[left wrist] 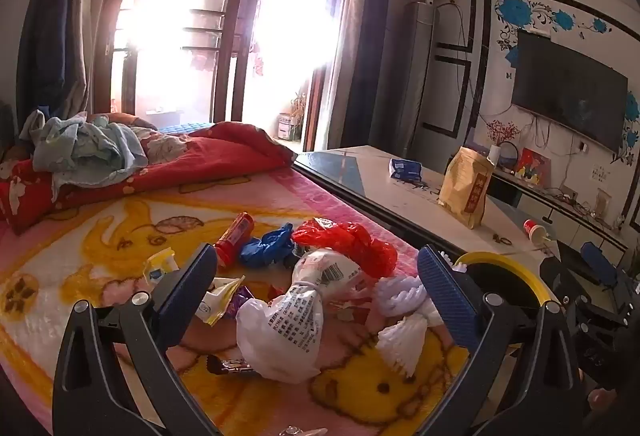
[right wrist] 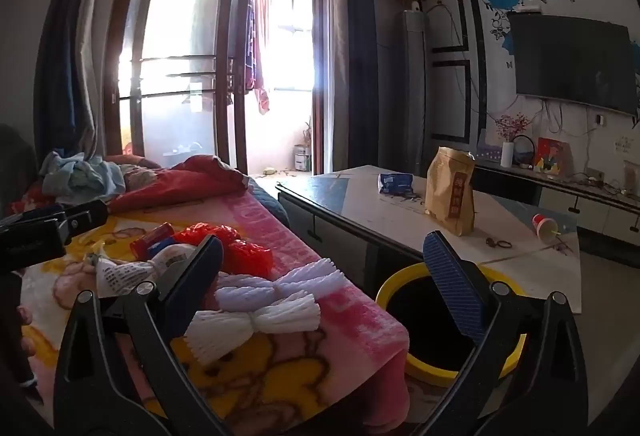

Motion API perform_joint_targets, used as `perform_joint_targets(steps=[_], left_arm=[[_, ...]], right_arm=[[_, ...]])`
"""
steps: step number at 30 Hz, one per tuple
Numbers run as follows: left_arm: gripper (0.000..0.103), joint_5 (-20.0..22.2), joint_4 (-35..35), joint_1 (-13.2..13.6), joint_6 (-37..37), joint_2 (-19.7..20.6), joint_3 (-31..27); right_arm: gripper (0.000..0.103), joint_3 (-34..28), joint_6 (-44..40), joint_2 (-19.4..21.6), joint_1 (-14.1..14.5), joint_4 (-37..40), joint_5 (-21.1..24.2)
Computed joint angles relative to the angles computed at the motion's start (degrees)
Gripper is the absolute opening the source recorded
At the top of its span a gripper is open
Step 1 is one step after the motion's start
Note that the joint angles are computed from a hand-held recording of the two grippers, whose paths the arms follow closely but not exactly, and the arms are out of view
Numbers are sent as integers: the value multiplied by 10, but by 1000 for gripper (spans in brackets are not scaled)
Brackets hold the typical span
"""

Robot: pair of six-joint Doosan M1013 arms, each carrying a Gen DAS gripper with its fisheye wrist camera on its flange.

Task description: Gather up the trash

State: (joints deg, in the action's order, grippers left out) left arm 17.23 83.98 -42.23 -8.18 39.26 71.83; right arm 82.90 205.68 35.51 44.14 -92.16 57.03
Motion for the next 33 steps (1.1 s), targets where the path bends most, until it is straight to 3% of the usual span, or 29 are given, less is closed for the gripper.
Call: perform_joint_targets(steps=[33], left_arm=[[97,-15,5,-3,-18,0,1]], right_arm=[[92,-4,-7,2,-2,15,5]])
